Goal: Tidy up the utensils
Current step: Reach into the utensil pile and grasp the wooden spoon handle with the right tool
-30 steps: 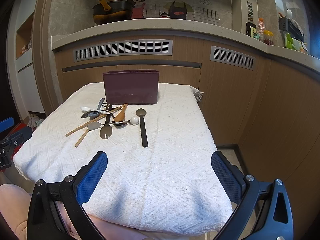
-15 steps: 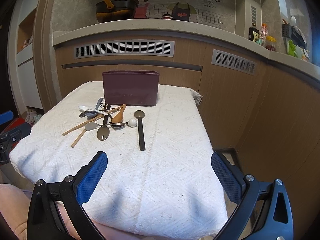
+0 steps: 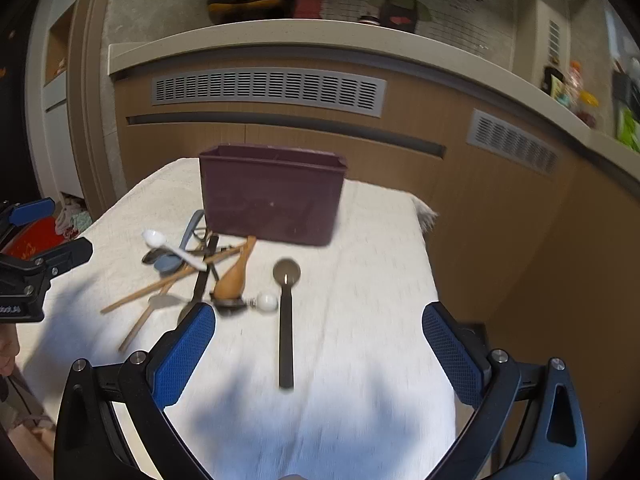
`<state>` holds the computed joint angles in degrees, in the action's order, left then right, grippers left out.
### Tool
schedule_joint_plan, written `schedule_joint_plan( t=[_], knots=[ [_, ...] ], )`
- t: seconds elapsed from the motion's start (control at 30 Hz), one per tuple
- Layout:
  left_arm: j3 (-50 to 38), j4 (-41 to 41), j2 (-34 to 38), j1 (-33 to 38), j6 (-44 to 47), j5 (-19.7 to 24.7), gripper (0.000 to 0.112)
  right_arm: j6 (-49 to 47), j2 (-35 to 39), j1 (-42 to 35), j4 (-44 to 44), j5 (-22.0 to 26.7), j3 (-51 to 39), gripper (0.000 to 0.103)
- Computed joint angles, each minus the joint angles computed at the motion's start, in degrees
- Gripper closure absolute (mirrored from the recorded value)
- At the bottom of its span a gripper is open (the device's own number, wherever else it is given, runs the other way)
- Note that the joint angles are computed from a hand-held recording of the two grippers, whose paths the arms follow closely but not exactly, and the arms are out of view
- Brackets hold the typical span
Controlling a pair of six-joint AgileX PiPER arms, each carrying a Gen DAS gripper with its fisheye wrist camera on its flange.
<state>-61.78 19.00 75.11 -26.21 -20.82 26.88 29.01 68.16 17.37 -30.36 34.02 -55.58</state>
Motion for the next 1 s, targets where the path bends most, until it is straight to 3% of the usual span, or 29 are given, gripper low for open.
schedule_joint_plan(
  t=[0.17, 0.27, 0.33, 0.4, 0.53, 0.7, 0.77, 1.0],
  knots=[
    [-3.8, -12.7, 5.6, 5.8, 12.8, -1.4, 0.009, -20.7, 14.9, -5.5, 20.9, -2.9, -10.0, 0.004],
    [-5.4, -21.6, 8.3, 9.3, 20.5, -1.3, 0.011, -31.0, 23.2, -7.7, 34.1, 0.2, -16.7, 0.030],
    [-5.8, -27.2, 9.5, 11.5, 24.9, -1.3, 0.019, -33.1, 28.1, -8.0, 37.7, 3.0, -21.5, 0.061],
    [-6.5, -32.8, 10.8, 13.4, 29.2, -0.4, 0.027, -33.4, 31.7, -7.7, 39.0, 4.5, -25.1, 0.072],
    [-7.8, -40.3, 13.1, 16.0, 35.3, 2.0, 0.031, -32.5, 36.2, -6.7, 39.2, 5.9, -30.3, 0.080],
    [-10.4, -43.3, 16.0, 16.6, 37.8, 4.6, 0.038, -32.6, 38.9, -6.3, 39.2, 9.0, -33.7, 0.089],
    [-12.6, -46.0, 17.9, 17.0, 39.4, 7.1, 0.045, -32.2, 37.7, -5.5, 37.3, 8.4, -32.0, 0.091],
    [-23.2, -44.4, 25.9, 15.0, 35.4, 13.2, 0.046, -38.6, 28.6, -6.7, 45.7, 8.7, -21.2, 0.092]
  ],
)
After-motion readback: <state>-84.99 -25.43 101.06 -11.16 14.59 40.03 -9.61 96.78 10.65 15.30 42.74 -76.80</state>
